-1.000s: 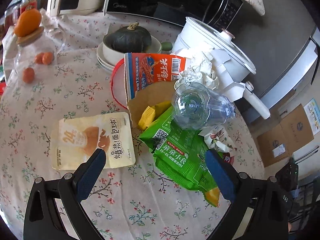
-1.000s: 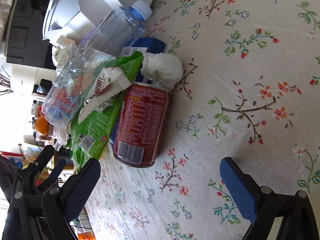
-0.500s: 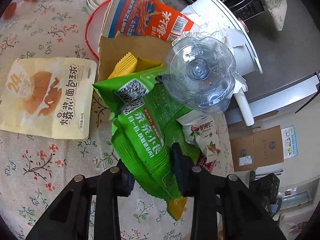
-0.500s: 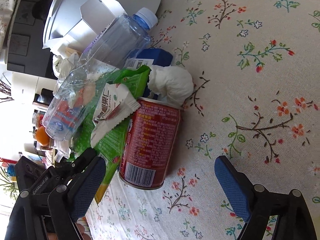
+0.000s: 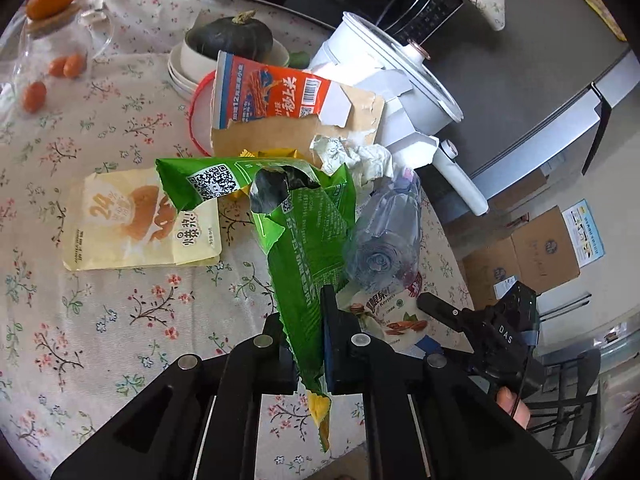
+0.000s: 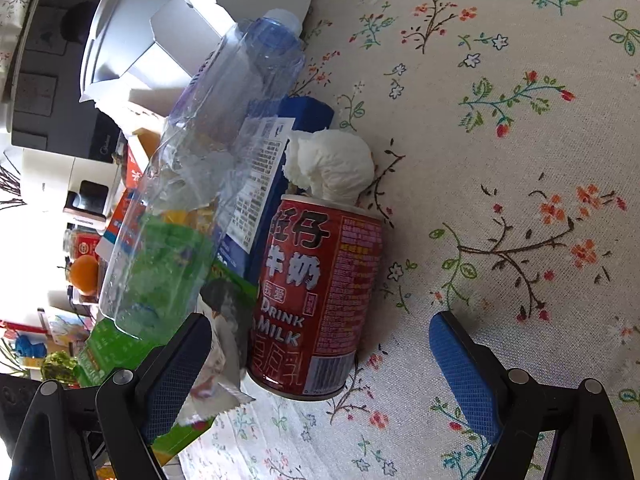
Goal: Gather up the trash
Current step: 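Close the right gripper on the red Drink Milk can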
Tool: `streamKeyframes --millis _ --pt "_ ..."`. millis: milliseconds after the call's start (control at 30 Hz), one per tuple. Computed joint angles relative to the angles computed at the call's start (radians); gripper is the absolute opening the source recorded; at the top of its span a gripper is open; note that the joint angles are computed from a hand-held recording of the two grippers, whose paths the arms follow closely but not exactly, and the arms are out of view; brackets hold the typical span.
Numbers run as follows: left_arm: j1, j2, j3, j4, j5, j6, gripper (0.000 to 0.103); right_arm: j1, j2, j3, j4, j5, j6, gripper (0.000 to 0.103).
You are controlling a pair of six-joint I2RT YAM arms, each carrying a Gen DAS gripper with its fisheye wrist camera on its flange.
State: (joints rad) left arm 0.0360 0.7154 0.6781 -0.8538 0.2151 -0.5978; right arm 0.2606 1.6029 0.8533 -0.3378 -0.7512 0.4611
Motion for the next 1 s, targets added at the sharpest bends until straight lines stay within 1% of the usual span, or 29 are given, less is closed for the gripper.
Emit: streamKeyframes --millis 100,167,233,300,367,433,500,533,567,600,667,767,833,967,1000 --pt "0.034 -0.077 0.031 -0.095 -0.004 0.073 0.007 0.002 0.005 0.0 0.013 -0.001 0.025 0.093" --pt "0.032 -0.118 0.052 -0.139 -0.034 0.101 0.007 -0.002 0.01 0.0 0.027 -0.004 0.042 0.093" --pt "0.012 -0.151 0.072 -0.164 -0.075 0.112 0.006 -0.011 0.013 -0.005 0.047 -0.009 0.065 0.093" --pt "0.0 -0.19 0.091 -0.19 -0.105 0.123 0.006 -0.013 0.021 -0.004 0.058 -0.014 0.084 0.089" --pt "-0.041 -0.205 0.113 -0.204 -0.159 0.115 0.006 -0.001 0.026 0.002 0.058 -0.007 0.084 0.087" --pt "-0.095 -0.219 0.129 -0.215 -0.218 0.101 0.006 0.018 0.029 0.013 0.052 0.009 0.075 0.081" --pt "-0.152 -0.226 0.137 -0.215 -0.272 0.089 0.006 0.038 0.032 0.018 0.047 0.041 0.061 0.069" --pt "-0.175 -0.229 0.142 -0.214 -0.288 0.088 0.006 0.045 0.03 0.017 0.045 0.061 0.056 0.065" --pt "-0.198 -0.232 0.149 -0.218 -0.306 0.085 0.006 0.05 0.03 0.017 0.041 0.073 0.054 0.059" --pt "-0.214 -0.232 0.154 -0.217 -0.32 0.085 0.006 0.045 0.032 0.014 0.045 0.061 0.057 0.059" --pt "-0.296 -0.23 0.166 -0.226 -0.39 0.051 0.006 0.028 0.033 0.003 0.053 0.042 0.062 0.059" --pt "-0.382 -0.221 0.176 -0.235 -0.466 0.01 0.006 0.003 0.02 -0.017 0.055 0.031 0.066 0.059" --pt "-0.397 -0.218 0.178 -0.235 -0.486 0.002 0.006 -0.027 0.01 -0.033 0.042 0.015 0.047 0.059" --pt "-0.374 -0.215 0.18 -0.226 -0.471 0.002 0.006 -0.065 -0.011 -0.052 0.016 0.002 0.013 0.058" --pt "-0.402 -0.214 0.182 -0.229 -0.498 -0.014 0.006 -0.067 -0.013 -0.053 0.014 0.0 0.016 0.058"
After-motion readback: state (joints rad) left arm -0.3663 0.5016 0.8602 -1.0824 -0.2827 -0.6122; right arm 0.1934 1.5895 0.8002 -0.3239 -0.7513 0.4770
